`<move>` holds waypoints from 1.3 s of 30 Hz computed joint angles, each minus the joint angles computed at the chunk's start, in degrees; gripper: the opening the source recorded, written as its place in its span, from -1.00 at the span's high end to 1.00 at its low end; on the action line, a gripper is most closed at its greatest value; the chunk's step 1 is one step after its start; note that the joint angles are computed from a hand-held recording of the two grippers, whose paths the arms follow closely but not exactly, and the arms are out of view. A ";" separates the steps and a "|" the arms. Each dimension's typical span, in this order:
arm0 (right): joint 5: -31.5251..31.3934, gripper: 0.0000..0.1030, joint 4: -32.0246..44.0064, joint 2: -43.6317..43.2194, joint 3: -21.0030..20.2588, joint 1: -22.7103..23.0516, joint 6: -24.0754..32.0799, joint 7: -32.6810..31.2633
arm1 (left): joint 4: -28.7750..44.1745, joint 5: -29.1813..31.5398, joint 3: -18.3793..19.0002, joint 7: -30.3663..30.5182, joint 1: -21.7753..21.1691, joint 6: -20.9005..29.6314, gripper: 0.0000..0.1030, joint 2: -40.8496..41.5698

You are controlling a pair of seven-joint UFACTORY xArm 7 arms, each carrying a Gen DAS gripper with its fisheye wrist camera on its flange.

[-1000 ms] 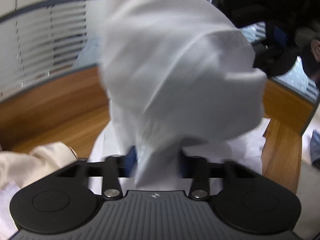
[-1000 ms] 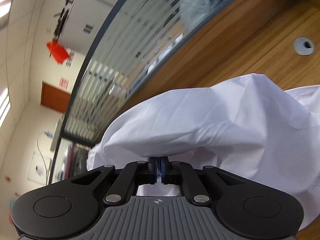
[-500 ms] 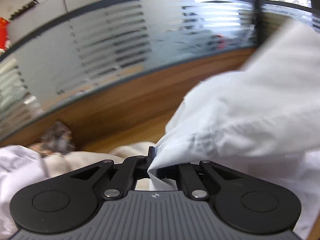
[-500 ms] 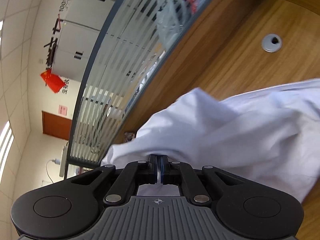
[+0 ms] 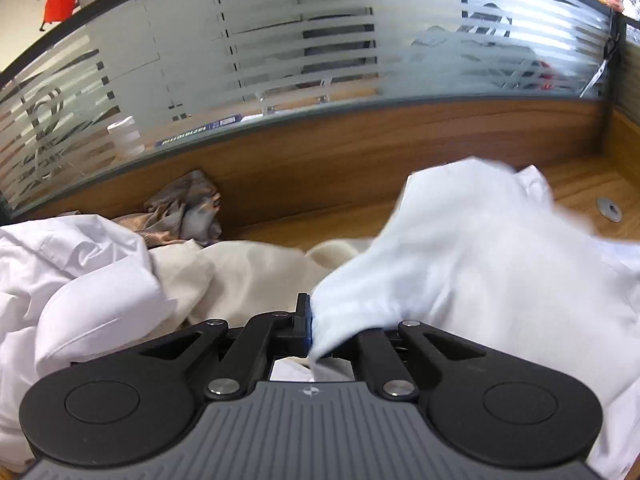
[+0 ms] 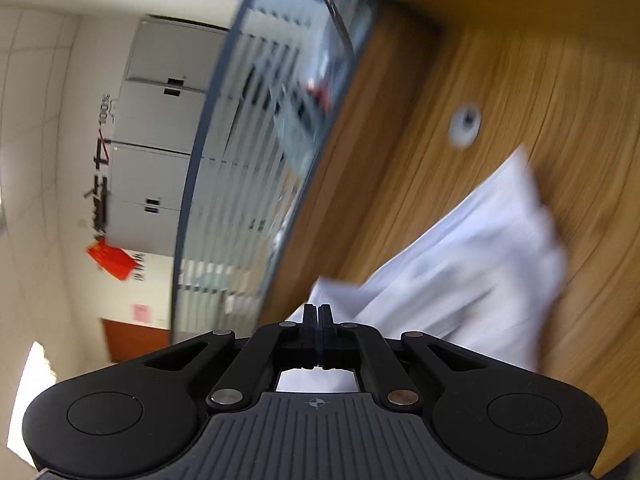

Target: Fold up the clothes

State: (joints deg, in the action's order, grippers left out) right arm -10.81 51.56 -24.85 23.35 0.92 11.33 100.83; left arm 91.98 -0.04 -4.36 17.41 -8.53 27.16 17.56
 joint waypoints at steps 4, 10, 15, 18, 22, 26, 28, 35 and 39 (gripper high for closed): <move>-0.52 0.96 3.34 -0.20 -3.49 4.72 13.15 -9.42 | -2.57 -8.03 -3.07 8.93 3.75 2.44 0.89 -2.23; -1.67 0.95 7.86 7.34 -4.51 9.43 17.01 -15.87 | -5.55 -17.53 -3.11 15.84 5.88 7.26 -0.02 -5.94; -4.38 0.89 11.48 12.44 -5.36 12.96 19.25 -18.86 | -9.25 -28.64 -2.44 27.45 7.44 12.33 -0.45 -11.66; -6.41 0.89 13.39 14.98 -5.97 14.45 20.14 -19.34 | -10.06 -31.84 -1.26 31.19 6.44 14.22 -0.49 -13.95; -8.25 0.89 14.73 17.32 -7.07 16.53 20.27 -20.00 | -7.85 -33.15 -0.72 30.99 4.43 15.88 -0.54 -13.84; -9.85 0.87 16.11 19.07 -7.81 18.36 21.39 -21.18 | -2.59 -31.08 -1.43 29.18 2.52 17.38 -0.58 -10.44; -10.53 0.86 16.62 19.81 -8.13 19.15 21.80 -21.76 | 0.61 -28.38 -2.00 27.26 1.48 17.73 -0.58 -7.90; -13.51 0.60 17.73 21.53 -8.64 21.28 22.95 -21.05 | 14.62 -15.15 -2.90 15.42 -3.37 19.44 -0.58 3.46; -14.16 0.57 17.50 22.10 -8.97 22.19 22.57 -19.46 | 21.93 -11.85 -4.12 14.32 -5.07 21.91 -0.58 8.62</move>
